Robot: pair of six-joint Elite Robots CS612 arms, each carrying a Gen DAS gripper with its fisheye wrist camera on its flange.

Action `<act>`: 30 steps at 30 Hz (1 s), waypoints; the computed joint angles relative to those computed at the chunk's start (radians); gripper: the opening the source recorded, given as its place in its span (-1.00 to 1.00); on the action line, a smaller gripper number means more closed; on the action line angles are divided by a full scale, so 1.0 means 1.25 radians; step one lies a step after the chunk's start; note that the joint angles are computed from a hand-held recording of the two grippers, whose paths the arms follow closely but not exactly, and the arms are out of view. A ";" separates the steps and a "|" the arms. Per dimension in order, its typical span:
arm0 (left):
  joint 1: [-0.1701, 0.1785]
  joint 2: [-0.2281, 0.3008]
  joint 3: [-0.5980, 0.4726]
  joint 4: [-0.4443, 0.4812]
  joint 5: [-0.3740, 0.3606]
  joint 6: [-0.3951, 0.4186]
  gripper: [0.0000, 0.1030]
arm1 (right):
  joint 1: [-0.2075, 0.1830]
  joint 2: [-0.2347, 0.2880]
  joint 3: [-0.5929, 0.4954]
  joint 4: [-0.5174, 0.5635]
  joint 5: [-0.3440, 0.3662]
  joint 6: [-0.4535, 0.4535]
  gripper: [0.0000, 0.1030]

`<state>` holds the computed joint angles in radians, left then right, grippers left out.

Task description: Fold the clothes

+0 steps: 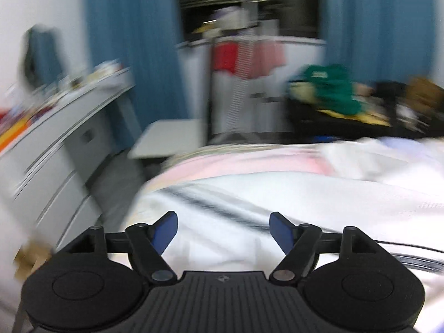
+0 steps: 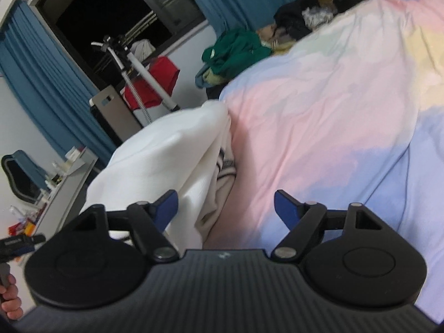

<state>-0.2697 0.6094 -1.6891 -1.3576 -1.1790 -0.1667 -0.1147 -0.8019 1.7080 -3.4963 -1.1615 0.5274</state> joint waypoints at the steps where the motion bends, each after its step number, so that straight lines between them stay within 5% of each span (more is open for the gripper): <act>1: -0.014 -0.001 -0.005 -0.008 -0.019 0.025 0.50 | -0.002 0.001 -0.001 0.010 0.016 0.008 0.29; 5: -0.070 -0.011 -0.001 -0.031 -0.115 0.099 0.55 | -0.020 0.015 -0.009 0.034 0.104 0.088 -0.16; 7: -0.097 -0.019 0.011 -0.034 -0.148 0.133 0.56 | -0.027 0.023 -0.013 0.034 0.140 0.122 -0.60; 9: -0.121 -0.029 0.030 -0.036 -0.173 0.165 0.56 | -0.029 0.027 -0.013 0.028 0.151 0.131 -0.75; 15: -0.190 -0.061 0.119 -0.054 -0.152 0.230 0.56 | -0.031 0.026 -0.004 0.015 0.157 0.145 -0.83; 25: -0.212 -0.152 0.384 -0.022 -0.089 0.325 0.47 | -0.036 0.030 -0.001 0.048 0.142 0.191 -0.83; 30: -0.216 -0.141 0.394 -0.019 -0.053 0.381 0.46 | -0.038 0.037 -0.005 0.050 0.154 0.205 -0.83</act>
<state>-0.5391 0.4334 -1.1969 -1.3819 -1.2449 0.3100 -0.1622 -0.7561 1.7013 -3.4334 -0.9694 0.7842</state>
